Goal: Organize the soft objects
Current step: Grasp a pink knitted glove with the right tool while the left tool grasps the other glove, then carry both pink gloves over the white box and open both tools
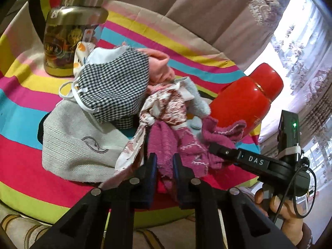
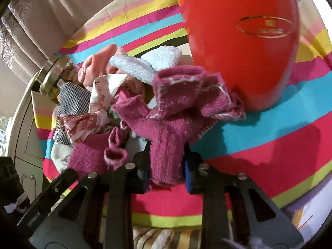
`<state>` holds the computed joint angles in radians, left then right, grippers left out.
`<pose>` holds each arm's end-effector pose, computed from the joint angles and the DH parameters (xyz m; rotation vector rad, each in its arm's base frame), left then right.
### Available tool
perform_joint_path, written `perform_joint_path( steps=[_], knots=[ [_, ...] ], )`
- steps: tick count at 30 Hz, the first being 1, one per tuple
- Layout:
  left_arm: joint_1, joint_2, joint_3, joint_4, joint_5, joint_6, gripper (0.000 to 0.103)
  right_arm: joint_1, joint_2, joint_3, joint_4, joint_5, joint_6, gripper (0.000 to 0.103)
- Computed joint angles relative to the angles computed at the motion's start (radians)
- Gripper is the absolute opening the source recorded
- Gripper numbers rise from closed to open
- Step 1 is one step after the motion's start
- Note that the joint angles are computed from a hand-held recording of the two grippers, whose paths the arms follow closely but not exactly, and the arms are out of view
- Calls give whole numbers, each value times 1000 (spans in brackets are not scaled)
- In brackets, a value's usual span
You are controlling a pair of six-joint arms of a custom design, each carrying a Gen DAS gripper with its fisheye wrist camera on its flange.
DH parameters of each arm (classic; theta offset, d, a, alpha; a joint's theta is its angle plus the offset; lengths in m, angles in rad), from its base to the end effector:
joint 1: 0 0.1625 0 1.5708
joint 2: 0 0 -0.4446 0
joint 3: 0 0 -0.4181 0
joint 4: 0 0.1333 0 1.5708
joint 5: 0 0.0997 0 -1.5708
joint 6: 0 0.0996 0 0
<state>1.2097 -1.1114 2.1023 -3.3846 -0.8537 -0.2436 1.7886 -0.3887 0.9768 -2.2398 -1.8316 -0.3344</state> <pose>-0.0080 -0.5839 0.2333 -0.2514 2.4239 -1.2702 0.2923 -0.8227 0.0112 0.7691 -2.7704 0.0942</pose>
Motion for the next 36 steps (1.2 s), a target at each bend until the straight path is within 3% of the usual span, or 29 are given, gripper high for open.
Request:
perform_joint_path(
  steps=[12, 23, 30, 36],
  knots=[
    [-72, -17, 56, -88, 37, 45, 12, -20, -158, 198, -115, 39, -40, 27],
    [-171, -7, 65, -122, 76, 96, 11, -34, -258, 283, -157, 70, -44, 27],
    [-231, 9, 45, -113, 60, 122, 11, -55, -322, 324, -167, 73, -47, 27],
    [-282, 35, 15, -93, 4, 149, 11, -80, -384, 356, -198, 31, -69, 27]
  ],
)
